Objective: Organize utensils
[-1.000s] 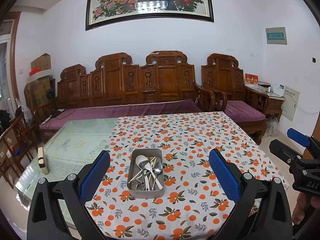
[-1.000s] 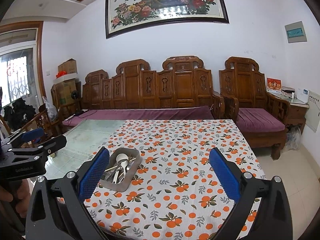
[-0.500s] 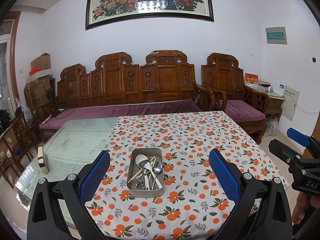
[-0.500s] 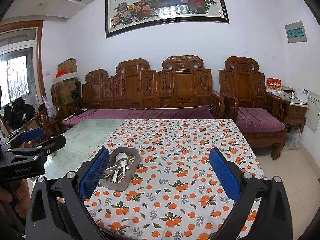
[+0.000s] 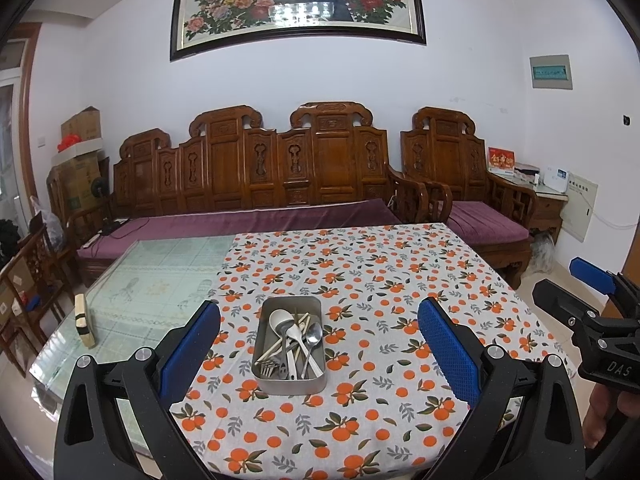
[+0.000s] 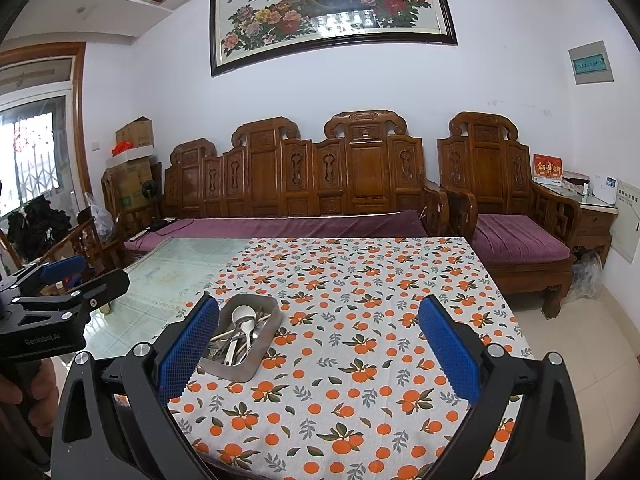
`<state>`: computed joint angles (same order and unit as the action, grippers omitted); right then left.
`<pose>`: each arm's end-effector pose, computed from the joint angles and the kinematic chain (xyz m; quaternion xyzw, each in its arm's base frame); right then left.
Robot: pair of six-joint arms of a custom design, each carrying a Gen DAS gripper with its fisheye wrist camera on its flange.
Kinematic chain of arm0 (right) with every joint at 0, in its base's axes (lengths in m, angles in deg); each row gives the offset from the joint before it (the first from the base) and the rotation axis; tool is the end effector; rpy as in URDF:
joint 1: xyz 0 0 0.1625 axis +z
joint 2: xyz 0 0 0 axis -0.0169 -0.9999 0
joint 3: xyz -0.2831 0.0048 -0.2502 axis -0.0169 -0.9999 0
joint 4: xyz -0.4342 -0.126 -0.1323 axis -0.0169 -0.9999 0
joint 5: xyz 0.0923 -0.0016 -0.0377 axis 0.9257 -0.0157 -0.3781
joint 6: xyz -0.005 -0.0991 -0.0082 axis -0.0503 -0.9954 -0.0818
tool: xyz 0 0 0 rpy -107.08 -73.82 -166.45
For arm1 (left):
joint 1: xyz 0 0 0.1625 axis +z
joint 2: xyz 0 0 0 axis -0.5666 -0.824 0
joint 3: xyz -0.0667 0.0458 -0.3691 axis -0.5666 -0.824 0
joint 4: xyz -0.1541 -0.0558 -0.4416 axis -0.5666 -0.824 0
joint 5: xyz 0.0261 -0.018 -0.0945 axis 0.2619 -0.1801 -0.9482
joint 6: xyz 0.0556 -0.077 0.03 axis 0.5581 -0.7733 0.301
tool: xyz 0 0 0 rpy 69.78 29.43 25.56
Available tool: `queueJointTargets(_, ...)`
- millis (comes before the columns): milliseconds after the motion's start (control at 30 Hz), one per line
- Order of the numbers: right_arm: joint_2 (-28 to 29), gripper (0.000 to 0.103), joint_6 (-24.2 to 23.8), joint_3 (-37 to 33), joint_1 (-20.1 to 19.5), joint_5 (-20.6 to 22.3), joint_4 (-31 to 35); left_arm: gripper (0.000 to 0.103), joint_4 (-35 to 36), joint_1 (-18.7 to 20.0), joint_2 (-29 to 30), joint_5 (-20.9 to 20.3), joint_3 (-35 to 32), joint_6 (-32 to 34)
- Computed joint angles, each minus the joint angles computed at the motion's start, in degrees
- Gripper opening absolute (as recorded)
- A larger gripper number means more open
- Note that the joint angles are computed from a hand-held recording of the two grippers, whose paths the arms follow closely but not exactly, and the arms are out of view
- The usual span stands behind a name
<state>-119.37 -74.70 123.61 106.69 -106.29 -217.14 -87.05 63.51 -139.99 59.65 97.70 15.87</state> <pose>0.2825 -0.5826 0.3940 0.3506 -0.8109 0.4366 0.1698 -0.4507 -0.5139 0.2513 0.1517 0.7558 -0.5143 0.3759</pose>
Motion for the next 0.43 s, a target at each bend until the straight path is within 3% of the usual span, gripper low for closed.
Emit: queueJointTargets(433,-0.1,0.1,0.28,0.38,-0.05,0.12,-0.37,0.095,-0.44,-0.16,0.03,-0.04,0.28,-0.31)
